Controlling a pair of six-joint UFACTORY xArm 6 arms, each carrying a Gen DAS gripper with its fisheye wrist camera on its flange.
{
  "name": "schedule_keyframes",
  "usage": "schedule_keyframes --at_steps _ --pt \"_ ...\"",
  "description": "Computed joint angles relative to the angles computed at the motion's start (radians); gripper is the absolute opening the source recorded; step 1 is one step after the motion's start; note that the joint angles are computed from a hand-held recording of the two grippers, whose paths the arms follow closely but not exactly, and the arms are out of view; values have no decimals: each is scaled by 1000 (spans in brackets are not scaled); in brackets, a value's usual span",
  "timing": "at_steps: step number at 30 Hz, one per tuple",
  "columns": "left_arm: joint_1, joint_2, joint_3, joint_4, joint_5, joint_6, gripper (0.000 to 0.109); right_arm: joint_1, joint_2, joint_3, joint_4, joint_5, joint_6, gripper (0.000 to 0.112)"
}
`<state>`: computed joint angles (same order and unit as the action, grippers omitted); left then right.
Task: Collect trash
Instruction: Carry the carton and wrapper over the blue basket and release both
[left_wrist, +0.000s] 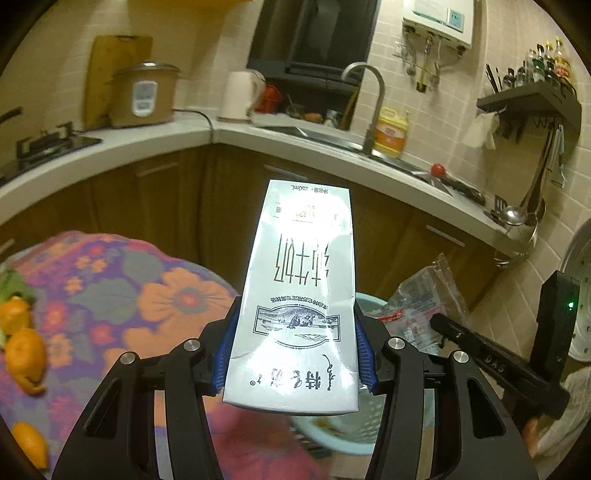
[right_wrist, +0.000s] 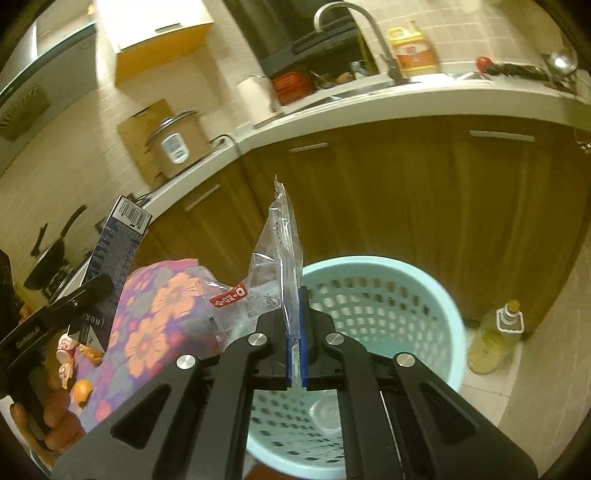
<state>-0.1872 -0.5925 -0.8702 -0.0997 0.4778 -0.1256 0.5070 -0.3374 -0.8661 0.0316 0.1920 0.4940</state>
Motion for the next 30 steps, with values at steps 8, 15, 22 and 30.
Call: schedule_keyframes --at_steps 8,15,22,30 --pt "-79 157 -65 8 -10 -48 51 -59 55 -12 -129 21 123 1" --pt "-87 244 -106 -34 10 -39 51 -70 123 -44 -125 39 129 1" --pt "-91 283 -127 -40 32 -44 51 -76 150 -67 -106 73 107 2" --pt "-87 277 -122 -2 32 -74 59 -67 158 -67 -43 108 31 25"
